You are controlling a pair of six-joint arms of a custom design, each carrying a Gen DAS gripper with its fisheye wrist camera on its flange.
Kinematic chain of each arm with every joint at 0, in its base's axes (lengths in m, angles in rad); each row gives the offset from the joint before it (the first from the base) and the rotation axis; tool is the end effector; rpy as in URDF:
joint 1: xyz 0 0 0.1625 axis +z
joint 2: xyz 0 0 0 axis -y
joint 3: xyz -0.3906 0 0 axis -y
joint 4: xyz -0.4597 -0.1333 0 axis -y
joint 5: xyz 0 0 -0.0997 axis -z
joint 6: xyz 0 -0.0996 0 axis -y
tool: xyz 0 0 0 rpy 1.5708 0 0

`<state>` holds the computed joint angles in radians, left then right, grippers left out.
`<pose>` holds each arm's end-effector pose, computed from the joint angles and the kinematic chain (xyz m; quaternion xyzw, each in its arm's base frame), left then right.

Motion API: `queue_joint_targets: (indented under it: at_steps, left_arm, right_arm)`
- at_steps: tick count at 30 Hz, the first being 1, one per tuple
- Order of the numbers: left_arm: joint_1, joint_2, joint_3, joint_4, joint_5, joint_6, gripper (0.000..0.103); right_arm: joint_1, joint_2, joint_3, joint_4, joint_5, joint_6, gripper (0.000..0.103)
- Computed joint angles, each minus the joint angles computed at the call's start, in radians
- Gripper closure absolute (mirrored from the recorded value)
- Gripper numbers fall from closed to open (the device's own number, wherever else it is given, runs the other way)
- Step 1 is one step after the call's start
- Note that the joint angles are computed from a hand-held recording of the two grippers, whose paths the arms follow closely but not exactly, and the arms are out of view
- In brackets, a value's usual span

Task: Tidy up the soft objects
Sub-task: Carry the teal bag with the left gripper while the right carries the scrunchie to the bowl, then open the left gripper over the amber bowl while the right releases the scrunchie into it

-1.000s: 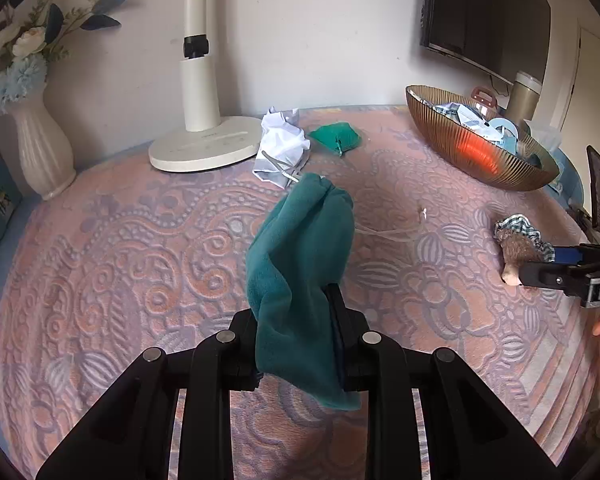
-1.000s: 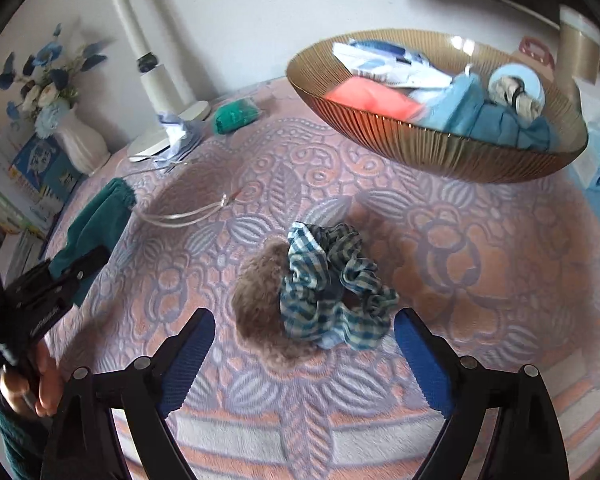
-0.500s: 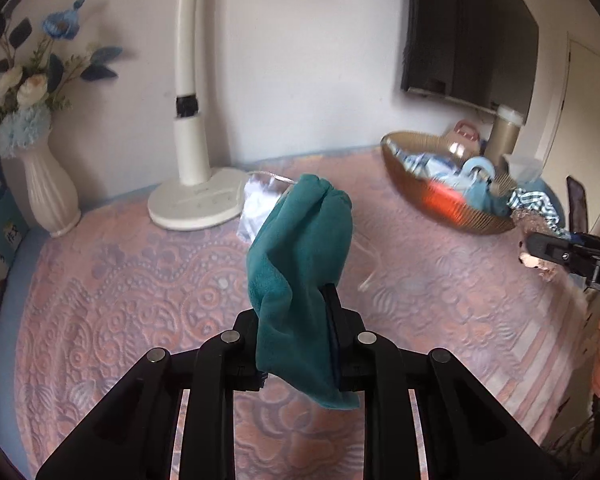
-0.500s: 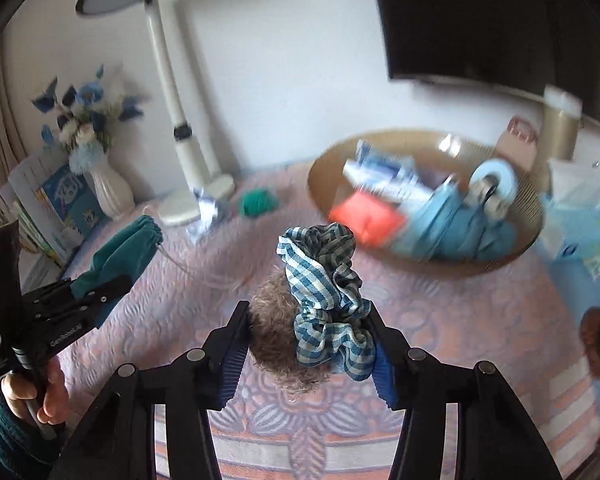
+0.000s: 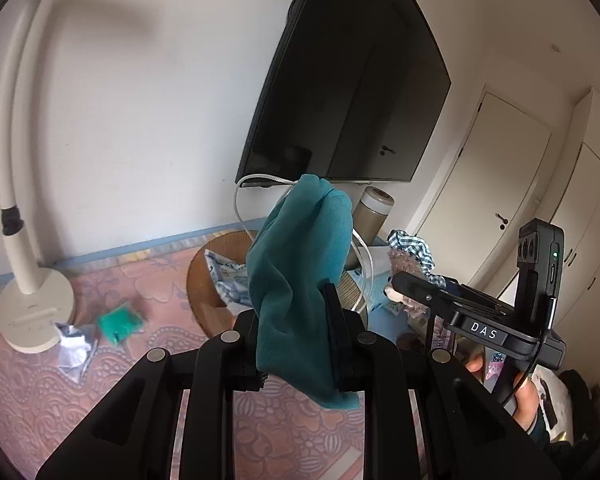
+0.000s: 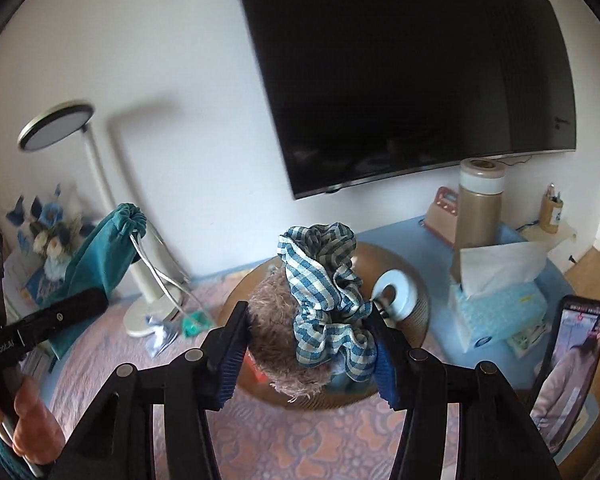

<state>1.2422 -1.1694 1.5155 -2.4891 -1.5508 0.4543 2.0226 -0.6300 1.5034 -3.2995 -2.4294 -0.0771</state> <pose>-0.1052 -0.7278 0.3364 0.3634 0.8878 -0.2810 0.0273 0.3688 -0.6273 0.0728 0.0496 -0.8437 0.4410 0.3019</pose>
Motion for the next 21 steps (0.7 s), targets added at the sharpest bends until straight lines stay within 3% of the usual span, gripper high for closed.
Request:
queue_joint_targets:
  at_steps: [4,5,6,7,8,13,16,21]
  left_arm:
    - [-0.029,0.098,-0.058,-0.029,0.072,-0.001,0.082]
    - [-0.038,0.121,-0.063,-0.05,0.11,0.008,0.073]
    - [-0.04,0.144,-0.079,-0.053,0.131,0.013,0.056]
    - [-0.04,0.167,-0.095,-0.042,0.151,0.024,0.047]
    - [-0.039,0.189,-0.115,-0.018,0.177,0.027,0.031]
    - [-0.01,0.169,-0.081,-0.014,0.255,0.013,0.029]
    - [0.003,0.112,-0.038,-0.02,0.273,0.018,0.029]
    - [0.017,-0.026,0.063,-0.07,0.31,0.019,0.021]
  right_arm:
    - [-0.038,0.004,-0.047,0.049,0.008,0.025,0.047]
    - [-0.048,0.008,-0.059,0.061,0.018,0.027,0.044]
    - [-0.058,0.011,-0.068,0.067,0.032,0.025,0.034]
    - [-0.066,0.015,-0.075,0.07,0.043,0.023,0.026]
    - [-0.073,0.013,-0.075,0.09,0.045,0.034,0.025]
    - [-0.085,-0.045,0.009,0.123,0.057,0.101,0.025]
    - [-0.076,-0.071,0.058,0.117,0.044,0.144,0.025]
    - [-0.042,-0.082,0.102,0.098,0.103,0.185,0.021]
